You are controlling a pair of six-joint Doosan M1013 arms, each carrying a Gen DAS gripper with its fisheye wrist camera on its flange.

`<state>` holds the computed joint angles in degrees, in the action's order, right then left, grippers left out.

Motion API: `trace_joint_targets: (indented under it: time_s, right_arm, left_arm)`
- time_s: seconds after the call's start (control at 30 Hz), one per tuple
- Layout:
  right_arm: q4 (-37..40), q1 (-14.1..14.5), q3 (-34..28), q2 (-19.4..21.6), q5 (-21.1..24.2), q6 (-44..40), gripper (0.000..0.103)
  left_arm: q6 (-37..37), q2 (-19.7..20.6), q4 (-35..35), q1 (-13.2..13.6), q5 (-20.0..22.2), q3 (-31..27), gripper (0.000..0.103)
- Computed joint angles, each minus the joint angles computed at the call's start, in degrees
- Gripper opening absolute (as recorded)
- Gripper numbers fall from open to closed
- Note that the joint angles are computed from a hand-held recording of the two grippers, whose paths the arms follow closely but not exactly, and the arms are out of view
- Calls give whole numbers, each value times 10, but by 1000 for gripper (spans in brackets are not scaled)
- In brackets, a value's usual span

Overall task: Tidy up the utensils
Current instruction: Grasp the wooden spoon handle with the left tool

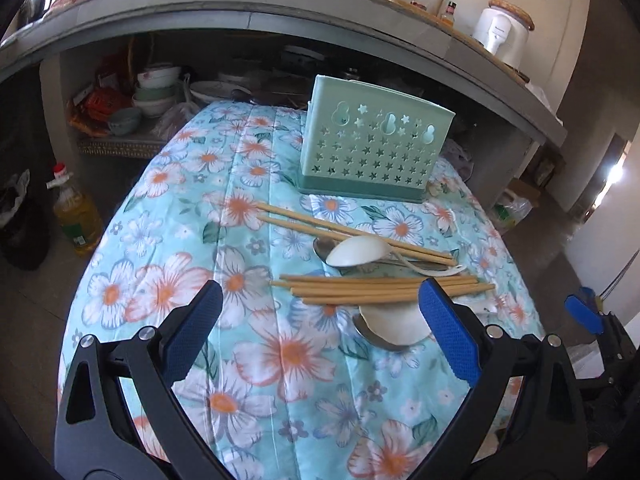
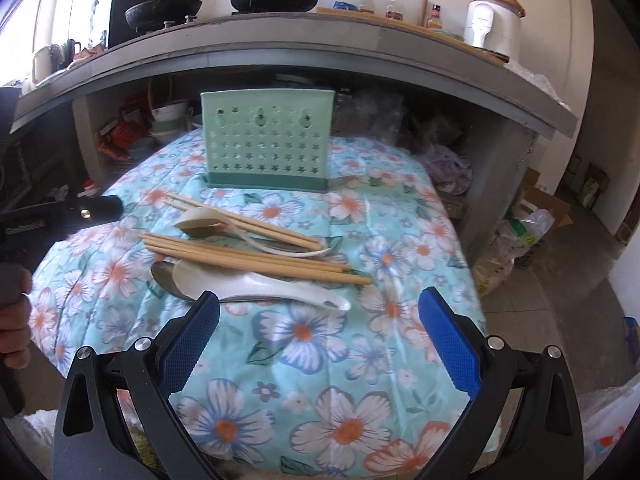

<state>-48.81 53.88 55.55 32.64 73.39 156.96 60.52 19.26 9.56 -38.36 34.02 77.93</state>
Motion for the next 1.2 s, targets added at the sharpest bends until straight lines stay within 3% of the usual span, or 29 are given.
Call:
trace_joint_targets:
  time_s: [0.07, 0.17, 0.23, 0.37, 0.43, 0.5, 0.67, 0.87, 0.93, 1.2]
  right_arm:
    - [5, -4, -3, 2, -7, 3, 97]
    - [12, -11, -3, 1, -20, 10, 97]
    - [16, -17, -6, 3, -17, 13, 97]
    - [42, -31, -16, 8, -19, 14, 97]
    - [56, -37, -19, 10, -22, 14, 97]
    - [68, -43, -23, 13, -20, 10, 97]
    - [77, -51, -26, 17, -15, 9, 97]
    - [84, -60, -23, 16, -18, 18, 97]
    - [79, -60, -21, 14, -17, 23, 97]
    - [57, -60, 4, -1, -34, 44, 97]
  left_arm:
    - [10, 6, 44, -6, 4, -8, 94]
    - [64, 23, 109, -18, 19, -28, 76]
    - [134, 39, 91, -21, 35, -46, 63]
    - [241, 73, 57, -23, 72, -83, 51]
    - [256, 88, 78, -28, 94, -97, 29]
    - [261, 93, 66, -26, 103, -108, 17]
    - [286, 97, -24, -8, 88, -126, 11]
    - [275, 138, -131, 14, 154, -185, 10]
    - [269, 143, -151, 18, 158, -188, 10]
    - [264, 117, -260, 42, 109, -161, 2]
